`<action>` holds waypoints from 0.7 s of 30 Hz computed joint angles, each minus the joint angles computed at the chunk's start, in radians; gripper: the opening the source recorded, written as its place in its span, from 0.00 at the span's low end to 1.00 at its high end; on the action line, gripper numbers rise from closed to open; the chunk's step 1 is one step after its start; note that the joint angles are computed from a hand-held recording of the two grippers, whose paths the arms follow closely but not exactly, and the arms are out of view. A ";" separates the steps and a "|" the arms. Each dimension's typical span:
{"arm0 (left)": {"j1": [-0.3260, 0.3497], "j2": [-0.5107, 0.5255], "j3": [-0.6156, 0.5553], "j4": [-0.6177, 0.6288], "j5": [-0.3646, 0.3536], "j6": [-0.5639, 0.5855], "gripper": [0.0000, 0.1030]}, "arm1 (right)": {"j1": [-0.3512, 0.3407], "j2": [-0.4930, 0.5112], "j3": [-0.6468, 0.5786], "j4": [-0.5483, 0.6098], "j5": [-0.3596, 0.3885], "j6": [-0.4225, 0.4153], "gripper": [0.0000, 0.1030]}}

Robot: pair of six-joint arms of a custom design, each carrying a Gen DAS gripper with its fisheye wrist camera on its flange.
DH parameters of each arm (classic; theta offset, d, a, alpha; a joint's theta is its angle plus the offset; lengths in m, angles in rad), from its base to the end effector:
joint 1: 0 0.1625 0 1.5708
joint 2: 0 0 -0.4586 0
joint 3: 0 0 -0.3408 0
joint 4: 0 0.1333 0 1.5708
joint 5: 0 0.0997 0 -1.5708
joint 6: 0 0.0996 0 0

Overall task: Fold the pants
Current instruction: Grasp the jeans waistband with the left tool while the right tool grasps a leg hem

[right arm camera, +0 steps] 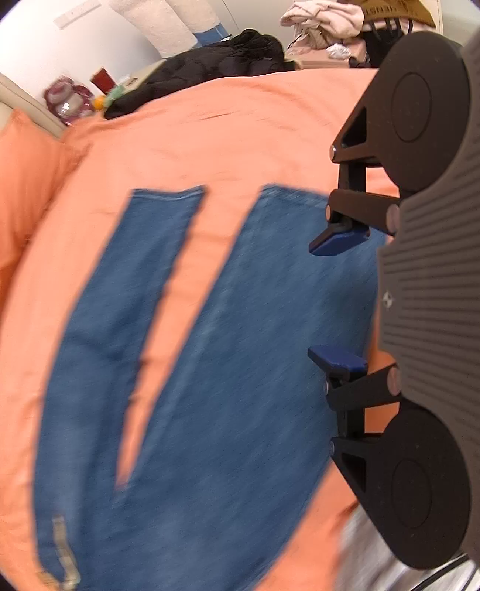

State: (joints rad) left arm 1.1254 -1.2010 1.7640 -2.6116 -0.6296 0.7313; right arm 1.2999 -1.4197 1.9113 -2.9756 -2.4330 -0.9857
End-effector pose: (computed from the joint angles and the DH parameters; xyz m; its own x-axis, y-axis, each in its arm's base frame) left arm -0.0524 -0.6060 0.4020 -0.2592 0.4744 -0.8413 0.7466 0.6510 0.1371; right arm -0.0733 -0.4796 0.4943 -0.3938 -0.0750 0.9161 -0.2983 0.9531 -0.0502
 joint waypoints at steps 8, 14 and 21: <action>-0.064 0.010 0.012 -0.002 0.080 -0.251 0.13 | -0.205 -0.045 0.090 -0.138 0.095 -0.258 0.43; -0.086 0.049 0.017 -0.015 0.163 -0.291 0.11 | -0.272 -0.033 0.164 -0.308 0.243 -0.424 0.41; -0.095 0.058 0.009 -0.005 0.196 -0.336 0.10 | -0.282 -0.057 0.204 -0.412 0.382 -0.547 0.00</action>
State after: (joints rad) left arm 1.0305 -1.1425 1.7725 -2.6169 -0.4340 0.3954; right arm 1.0180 -1.4771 2.1152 -3.3876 -2.0510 -1.5331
